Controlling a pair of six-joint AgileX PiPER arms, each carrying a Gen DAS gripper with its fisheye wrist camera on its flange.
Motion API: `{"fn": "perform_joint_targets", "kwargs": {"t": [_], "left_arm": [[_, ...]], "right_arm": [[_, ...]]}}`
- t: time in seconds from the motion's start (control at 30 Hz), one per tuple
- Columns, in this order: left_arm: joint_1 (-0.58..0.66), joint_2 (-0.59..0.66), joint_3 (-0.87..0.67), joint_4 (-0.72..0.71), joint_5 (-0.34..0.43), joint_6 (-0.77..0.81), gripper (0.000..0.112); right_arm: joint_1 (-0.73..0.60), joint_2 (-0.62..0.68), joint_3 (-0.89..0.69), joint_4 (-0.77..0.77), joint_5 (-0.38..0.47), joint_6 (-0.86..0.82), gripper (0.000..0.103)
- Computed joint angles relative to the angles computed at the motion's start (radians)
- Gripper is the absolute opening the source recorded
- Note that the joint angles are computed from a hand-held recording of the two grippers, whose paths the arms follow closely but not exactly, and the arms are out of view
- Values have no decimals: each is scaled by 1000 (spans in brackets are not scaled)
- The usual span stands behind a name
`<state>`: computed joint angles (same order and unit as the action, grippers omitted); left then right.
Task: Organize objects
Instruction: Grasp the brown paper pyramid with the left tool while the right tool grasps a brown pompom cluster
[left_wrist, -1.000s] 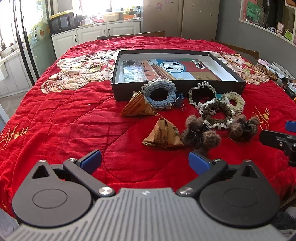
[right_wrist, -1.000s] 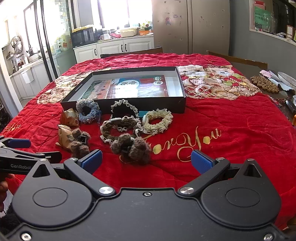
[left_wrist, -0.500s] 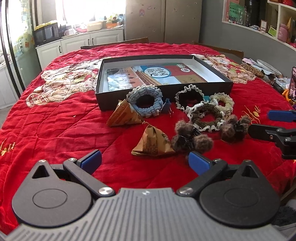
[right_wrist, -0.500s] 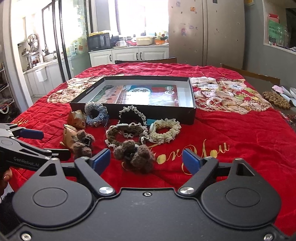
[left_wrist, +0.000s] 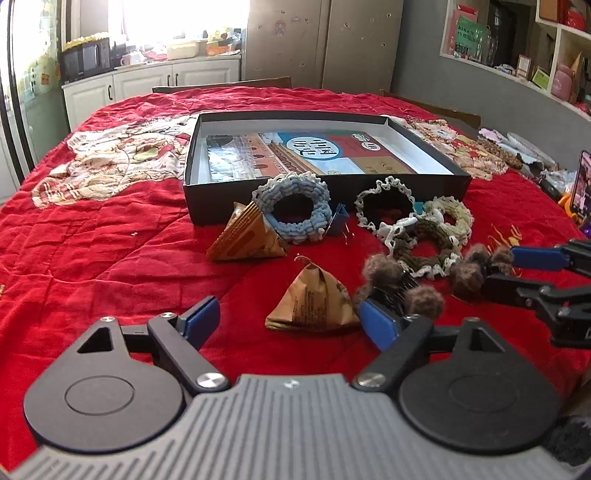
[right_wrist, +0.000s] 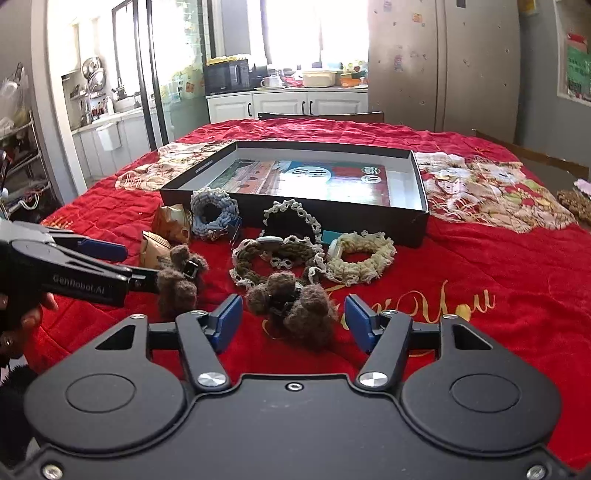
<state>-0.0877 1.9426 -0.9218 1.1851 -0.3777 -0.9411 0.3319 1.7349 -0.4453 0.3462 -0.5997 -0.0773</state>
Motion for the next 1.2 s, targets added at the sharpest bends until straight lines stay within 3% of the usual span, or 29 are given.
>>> {"fn": "perform_joint_targets", "kwargs": {"t": [0.4, 0.6, 0.7, 0.73, 0.9, 0.93, 1.2], "left_arm": [[14, 50, -51, 52, -34, -69, 74], [22, 60, -63, 40, -37, -73, 55], [29, 64, -67, 46, -46, -88, 54], [30, 65, -68, 45, -48, -90, 54], [34, 61, -63, 33, -51, -82, 50], [37, 63, -66, 43, -56, -95, 45], [54, 43, -63, 102, -78, -159, 45]], "right_arm": [[-21, 61, -37, -47, -13, 13, 50], [-35, 68, -43, -70, -14, 34, 42], [-36, 75, -45, -65, -16, 29, 34], [-37, 78, -47, -61, -15, 28, 25], [-54, 75, -45, -97, -14, 59, 25], [-55, 74, -44, -99, -14, 61, 25], [-53, 38, -26, -98, -25, 69, 24]]}}
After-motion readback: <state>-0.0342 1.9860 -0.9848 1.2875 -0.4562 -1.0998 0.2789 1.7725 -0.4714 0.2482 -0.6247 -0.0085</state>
